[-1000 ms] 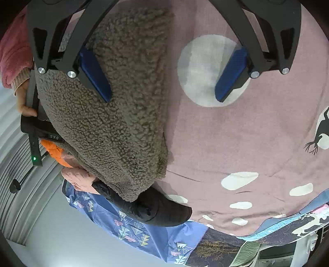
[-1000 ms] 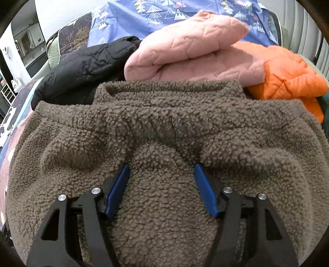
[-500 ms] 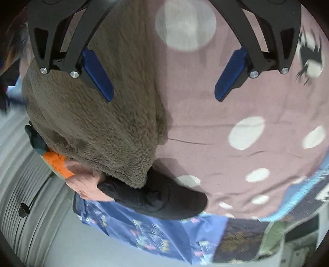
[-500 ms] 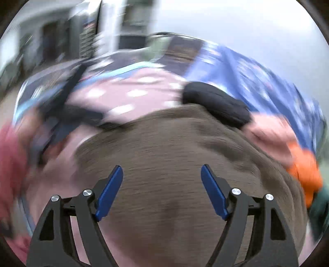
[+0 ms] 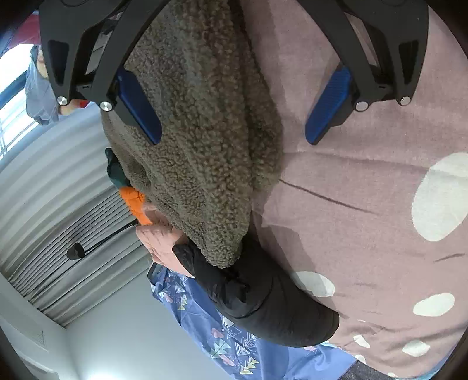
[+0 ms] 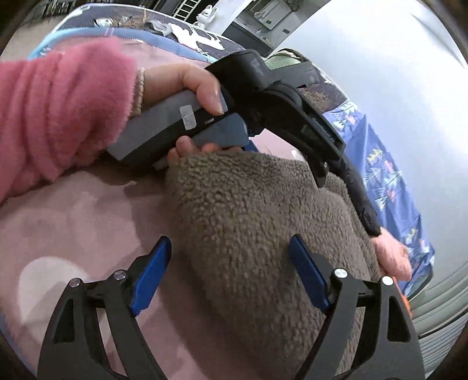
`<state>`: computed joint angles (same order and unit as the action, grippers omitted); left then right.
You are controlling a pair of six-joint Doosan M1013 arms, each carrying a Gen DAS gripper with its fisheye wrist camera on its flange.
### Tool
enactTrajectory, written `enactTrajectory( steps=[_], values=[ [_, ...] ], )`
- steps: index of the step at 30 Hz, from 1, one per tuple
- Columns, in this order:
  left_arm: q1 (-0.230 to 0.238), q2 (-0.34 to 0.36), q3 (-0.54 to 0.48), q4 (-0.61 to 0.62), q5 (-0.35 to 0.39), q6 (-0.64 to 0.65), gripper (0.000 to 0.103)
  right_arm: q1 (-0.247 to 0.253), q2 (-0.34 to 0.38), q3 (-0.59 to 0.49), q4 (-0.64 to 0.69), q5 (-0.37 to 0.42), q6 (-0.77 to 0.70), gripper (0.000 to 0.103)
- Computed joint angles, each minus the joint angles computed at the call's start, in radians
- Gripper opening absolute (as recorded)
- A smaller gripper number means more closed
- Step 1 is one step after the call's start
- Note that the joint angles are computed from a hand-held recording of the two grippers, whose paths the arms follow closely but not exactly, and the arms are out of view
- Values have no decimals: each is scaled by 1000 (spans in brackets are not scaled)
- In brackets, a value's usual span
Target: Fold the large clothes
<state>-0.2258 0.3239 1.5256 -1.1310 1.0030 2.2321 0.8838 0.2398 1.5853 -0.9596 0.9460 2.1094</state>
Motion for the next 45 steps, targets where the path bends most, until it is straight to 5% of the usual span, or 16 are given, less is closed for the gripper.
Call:
enactTrajectory(
  steps=[4,11,18,20,27,37,45],
  values=[
    [-7,6,-12,6,12,4,99,-7,25,-8,-57,-2,82,83],
    [-55,15,-67,147,-5,-17,99,-14,10,6,-85,-29,138,61],
    [-53,41,-99,110,48,-21,46,-7,50,-14,-152,8,186,65],
    [-56,32,-105,130,42,-23,37,-9,41,-8,-171,-11,237,47],
    [-104,-31,-178,151,33,-4,35,-36,-140,85,-285,-149,605,39],
    [-348,-36,-373,415,-6,-171,36,-127,-431,303,-492,-228,1179,38],
    [-580,92,-539,665,64,-242,48,-224,-650,529,-491,-224,1530,36]
  ],
)
